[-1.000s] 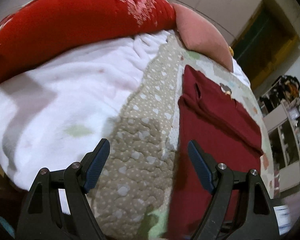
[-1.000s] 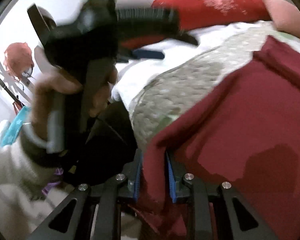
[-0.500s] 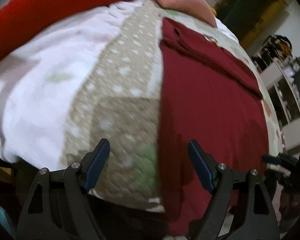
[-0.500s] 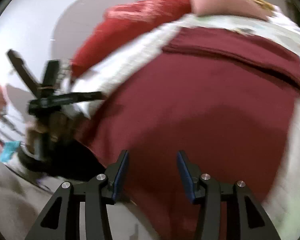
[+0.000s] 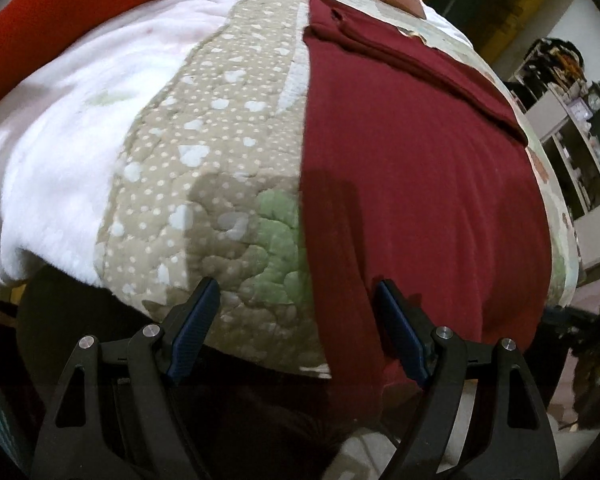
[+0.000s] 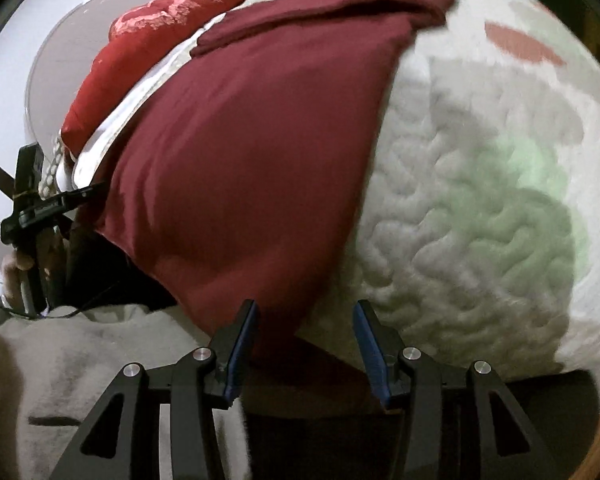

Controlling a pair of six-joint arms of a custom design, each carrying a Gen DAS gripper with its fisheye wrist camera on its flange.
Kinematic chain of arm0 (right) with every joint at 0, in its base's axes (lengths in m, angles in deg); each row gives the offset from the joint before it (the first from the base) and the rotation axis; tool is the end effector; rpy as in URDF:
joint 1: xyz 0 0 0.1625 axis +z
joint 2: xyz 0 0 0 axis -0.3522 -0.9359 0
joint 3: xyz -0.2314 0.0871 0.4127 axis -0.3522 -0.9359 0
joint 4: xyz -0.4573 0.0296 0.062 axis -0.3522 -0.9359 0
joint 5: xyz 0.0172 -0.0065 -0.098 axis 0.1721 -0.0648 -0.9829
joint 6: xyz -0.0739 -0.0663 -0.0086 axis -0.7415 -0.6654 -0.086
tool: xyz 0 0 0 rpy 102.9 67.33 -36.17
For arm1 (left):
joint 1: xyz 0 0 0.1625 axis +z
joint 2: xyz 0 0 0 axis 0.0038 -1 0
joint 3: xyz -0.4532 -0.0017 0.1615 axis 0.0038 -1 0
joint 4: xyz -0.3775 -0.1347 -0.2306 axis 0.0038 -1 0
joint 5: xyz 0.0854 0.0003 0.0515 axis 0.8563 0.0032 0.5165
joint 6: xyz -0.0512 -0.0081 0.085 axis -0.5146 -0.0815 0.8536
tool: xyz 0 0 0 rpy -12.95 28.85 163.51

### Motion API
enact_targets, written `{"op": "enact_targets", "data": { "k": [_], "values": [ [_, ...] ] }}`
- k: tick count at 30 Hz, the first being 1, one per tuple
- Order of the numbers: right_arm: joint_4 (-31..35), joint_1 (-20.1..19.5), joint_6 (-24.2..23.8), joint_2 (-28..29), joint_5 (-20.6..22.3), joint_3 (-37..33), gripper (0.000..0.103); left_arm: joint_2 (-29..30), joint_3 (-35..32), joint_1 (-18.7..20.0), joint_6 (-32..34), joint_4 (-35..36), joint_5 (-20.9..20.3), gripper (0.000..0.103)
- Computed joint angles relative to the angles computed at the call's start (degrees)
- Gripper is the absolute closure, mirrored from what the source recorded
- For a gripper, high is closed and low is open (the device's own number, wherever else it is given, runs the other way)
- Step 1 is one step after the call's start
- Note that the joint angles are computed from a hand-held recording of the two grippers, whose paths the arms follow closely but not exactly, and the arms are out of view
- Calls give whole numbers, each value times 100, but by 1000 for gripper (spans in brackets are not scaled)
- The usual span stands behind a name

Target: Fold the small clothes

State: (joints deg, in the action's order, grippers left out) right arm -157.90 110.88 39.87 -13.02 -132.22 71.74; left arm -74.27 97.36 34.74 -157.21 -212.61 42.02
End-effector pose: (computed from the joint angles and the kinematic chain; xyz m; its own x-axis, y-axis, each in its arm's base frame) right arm 0.1111 -0.5254 0.1788 -0.7672 -0.6151 0.1818 -0.5916 0.7881 0.1698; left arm -0.1218 -0.3360 0.1818 -0.7792 -0.4258 -0.4600 -0.0649 0.7847 -0.6165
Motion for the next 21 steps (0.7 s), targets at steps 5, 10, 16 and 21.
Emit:
{"op": "enact_targets", "data": {
  "k": [5, 10, 16, 21],
  "values": [
    [52, -167, 74, 159, 421, 80, 56, -66, 69, 26, -96, -15, -135, 23],
    [34, -203, 137, 314, 583, 95, 56, 80, 38, 56, -88, -6, -116, 23],
    [123, -240, 186, 450, 761, 39, 56, 141, -8, 111, -147, 1, -122, 23],
    [124, -210, 23, 435, 812, 73, 71, 216, -40, 139, -29, -62, -59, 23]
  ]
}}
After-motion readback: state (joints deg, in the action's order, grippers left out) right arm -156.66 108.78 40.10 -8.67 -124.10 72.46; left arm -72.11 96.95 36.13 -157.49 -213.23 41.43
